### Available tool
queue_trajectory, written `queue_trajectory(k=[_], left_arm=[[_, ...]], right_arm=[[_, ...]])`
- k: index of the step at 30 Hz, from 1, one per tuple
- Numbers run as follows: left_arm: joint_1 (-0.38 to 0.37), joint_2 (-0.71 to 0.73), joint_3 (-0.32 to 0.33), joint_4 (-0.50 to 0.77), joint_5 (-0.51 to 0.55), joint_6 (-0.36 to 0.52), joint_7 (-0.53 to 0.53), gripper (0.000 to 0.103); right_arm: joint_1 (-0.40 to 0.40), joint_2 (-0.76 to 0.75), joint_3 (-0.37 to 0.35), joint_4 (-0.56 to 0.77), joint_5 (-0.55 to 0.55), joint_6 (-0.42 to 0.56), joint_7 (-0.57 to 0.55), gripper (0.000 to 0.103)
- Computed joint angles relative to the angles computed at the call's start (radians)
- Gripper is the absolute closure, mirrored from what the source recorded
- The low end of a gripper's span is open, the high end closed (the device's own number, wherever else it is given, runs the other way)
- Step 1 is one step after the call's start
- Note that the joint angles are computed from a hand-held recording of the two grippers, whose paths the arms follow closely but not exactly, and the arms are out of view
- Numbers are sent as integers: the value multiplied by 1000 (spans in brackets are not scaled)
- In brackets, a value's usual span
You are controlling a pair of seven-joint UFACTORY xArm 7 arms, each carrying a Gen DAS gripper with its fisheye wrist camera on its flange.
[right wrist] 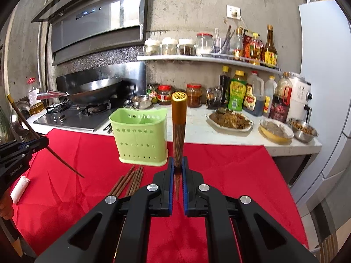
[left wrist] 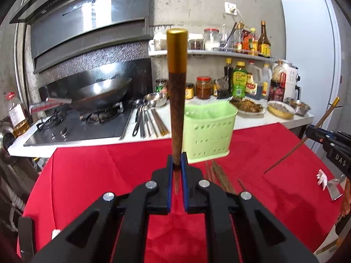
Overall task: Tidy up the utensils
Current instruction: 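Lift the left tool's chopstick upright toward the green holder while the right tool carries its own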
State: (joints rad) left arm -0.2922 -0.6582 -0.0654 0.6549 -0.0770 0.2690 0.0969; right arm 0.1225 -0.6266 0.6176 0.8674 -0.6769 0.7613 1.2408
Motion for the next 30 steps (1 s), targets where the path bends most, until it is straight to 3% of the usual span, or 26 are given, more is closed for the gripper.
queue_trajectory(k=[7,16,18,22,30], left_arm=[[-50,70,40,128,-37,-21,44,96],[-68,229,42,360,-74,-55,89,96],[-79,274,43,413,-89,-53,107,96],[-29,364,-11,494,-66,-24,65,96],[-3,466,-44,533,-43,-2,37,96]], right_arm=[[-40,12,-10,90,-40,-2,-47,96],[-119,173,-15,302,-142,-81,-111,96],[-116,226,-18,351,-170,-77,-117,96],[-83,332,-43,427,-206,-74,-130,96],[4,455,-126,467,-222,-71,-142,96]])
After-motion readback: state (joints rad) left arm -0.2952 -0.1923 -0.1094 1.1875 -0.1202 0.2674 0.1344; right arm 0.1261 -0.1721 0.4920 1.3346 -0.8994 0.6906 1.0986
